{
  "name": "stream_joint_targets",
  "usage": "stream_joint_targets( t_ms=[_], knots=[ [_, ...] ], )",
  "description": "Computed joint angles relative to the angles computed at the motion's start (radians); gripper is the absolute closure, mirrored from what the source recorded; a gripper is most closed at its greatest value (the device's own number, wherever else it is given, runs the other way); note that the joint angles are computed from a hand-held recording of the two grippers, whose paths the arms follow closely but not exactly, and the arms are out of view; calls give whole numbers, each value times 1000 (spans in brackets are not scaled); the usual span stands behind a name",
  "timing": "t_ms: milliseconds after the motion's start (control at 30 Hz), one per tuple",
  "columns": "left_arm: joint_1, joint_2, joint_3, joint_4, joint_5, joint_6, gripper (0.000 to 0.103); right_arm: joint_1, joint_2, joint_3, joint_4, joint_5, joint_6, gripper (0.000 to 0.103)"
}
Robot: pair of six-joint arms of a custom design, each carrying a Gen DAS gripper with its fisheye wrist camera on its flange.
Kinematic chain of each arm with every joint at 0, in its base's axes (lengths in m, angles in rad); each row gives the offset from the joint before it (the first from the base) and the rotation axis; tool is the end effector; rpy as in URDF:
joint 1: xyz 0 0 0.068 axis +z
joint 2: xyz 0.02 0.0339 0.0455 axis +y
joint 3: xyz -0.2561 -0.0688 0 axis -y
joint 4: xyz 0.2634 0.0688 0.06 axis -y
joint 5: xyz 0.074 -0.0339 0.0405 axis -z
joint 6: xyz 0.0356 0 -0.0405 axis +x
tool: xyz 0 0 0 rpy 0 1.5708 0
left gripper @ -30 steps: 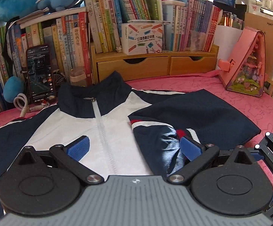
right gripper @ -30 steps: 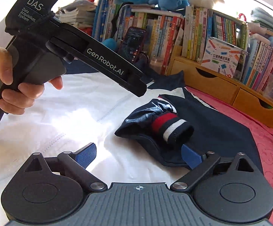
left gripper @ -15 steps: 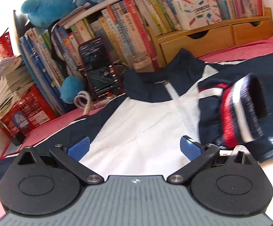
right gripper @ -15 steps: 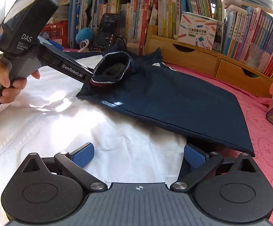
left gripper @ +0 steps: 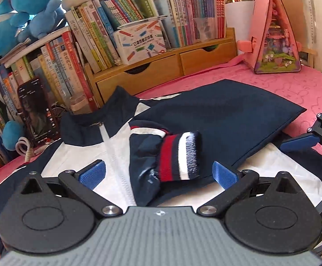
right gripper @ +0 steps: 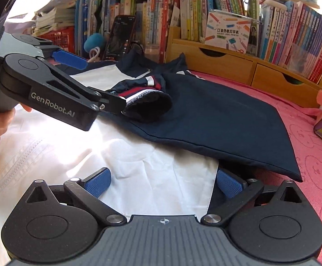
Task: Fold clothes
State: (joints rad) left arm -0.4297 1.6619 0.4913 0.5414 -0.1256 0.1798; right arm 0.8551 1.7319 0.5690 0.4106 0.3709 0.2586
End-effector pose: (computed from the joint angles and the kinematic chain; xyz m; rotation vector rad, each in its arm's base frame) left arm 0.2651 -0.1166 0.0850 0.5911 2.1132 -0.0023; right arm 0.2059 0.2171 0.0751 -0.4880 2.2129 0.1580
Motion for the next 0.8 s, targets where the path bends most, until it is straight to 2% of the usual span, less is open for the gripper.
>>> stream_joint_targets(
  t_ms=[67,167,300,367,467,533,800],
  knots=[
    [-10,68,60,-6,-34,-21,0,-7,2,0,1,-6,8,0],
    [17,152,139,-19,-135,-43,0,-20,6,-3,6,-20,20,0],
    [156,133,166,-50,-146,-110,0,-36,8,-3,4,-44,43,0],
    [245,107,181,-86,-135,-172,0,-40,9,-2,2,-48,51,0],
    [376,86,218,-179,-52,-279,0,-37,14,0,5,-42,51,0],
    [436,94,247,-234,-38,-336,0,-35,18,1,7,-39,49,0],
    [492,100,203,-191,83,-354,0,-39,14,4,-2,-43,49,0]
  ],
)
